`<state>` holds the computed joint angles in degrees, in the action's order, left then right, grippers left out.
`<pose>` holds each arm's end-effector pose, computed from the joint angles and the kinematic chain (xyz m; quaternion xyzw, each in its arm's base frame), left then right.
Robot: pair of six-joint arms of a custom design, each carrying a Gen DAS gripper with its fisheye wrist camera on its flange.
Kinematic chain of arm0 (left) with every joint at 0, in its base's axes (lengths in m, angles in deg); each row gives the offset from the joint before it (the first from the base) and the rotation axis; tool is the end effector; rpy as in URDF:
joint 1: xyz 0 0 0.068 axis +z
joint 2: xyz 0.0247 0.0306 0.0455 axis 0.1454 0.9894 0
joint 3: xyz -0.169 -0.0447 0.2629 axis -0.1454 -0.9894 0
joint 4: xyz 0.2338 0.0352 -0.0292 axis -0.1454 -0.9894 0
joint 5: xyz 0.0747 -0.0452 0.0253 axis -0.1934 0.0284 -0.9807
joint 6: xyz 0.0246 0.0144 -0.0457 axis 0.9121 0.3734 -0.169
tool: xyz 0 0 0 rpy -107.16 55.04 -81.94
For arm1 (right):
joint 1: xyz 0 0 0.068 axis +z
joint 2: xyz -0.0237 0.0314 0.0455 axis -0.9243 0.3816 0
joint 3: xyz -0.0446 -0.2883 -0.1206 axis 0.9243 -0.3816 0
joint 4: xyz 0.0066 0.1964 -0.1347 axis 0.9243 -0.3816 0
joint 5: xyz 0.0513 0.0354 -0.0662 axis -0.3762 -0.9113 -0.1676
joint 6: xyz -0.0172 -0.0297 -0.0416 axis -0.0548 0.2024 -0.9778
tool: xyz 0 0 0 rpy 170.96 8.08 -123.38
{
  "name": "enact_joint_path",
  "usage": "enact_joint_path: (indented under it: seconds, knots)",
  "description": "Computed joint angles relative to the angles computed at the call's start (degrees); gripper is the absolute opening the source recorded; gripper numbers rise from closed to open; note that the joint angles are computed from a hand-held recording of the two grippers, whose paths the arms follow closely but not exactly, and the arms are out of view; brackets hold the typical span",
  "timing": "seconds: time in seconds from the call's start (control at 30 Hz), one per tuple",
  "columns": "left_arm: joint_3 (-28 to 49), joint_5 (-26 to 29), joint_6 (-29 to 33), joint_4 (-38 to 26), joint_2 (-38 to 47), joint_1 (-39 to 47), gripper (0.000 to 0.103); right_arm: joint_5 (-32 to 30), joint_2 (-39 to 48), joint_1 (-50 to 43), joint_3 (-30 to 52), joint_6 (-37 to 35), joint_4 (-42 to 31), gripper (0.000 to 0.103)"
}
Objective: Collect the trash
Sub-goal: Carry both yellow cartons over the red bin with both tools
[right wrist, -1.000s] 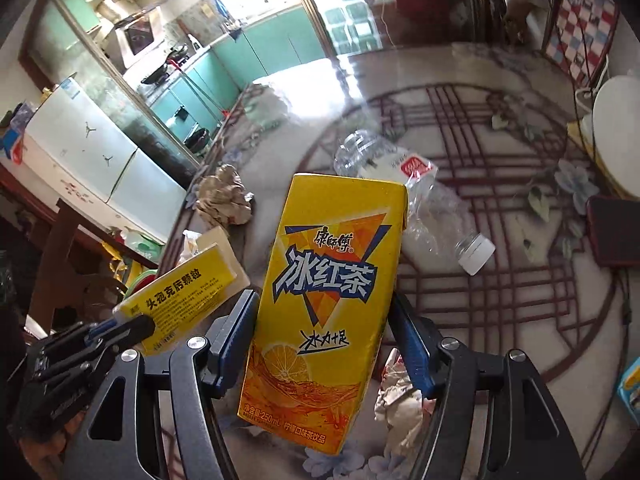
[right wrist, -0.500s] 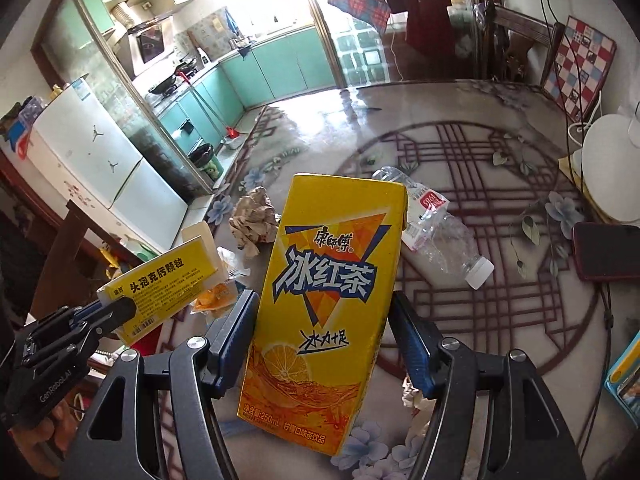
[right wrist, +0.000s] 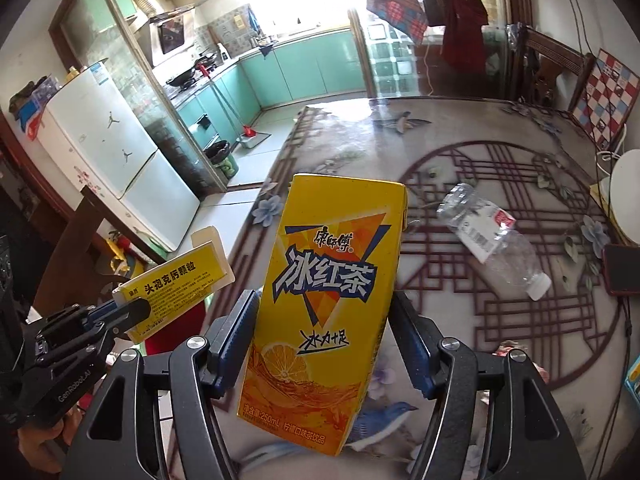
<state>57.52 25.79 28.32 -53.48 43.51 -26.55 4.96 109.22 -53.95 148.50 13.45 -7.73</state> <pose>0.3134 -0.2154 0.3566 0.1814 0.9237 -0.0984 0.3229 0.2906 0.0720 0.3507 0.0805 0.9324 0.1329 0.3262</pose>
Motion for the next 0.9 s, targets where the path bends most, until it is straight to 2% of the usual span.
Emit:
enact_joint_path:
  seconds: [0.27, 0.5, 0.9]
  knots:
    - [-7.37, 3.76, 2.75, 1.69, -3.23, 9.71, 0.01, 3.51, 8.67, 10.21, 8.49, 3.72, -0.7, 0.065]
    - [-12.24, 3.18, 6.81, 2.77, -4.01, 16.57, 0.01, 4.97, 18.01, 17.81, 18.46, 2.72, -2.91, 0.065]
    - [-15.89, 5.87, 10.54, 4.07, -0.68, 27.1, 0.01, 2.32, 34.06, 23.48, 36.03, 1.94, -7.49, 0.066]
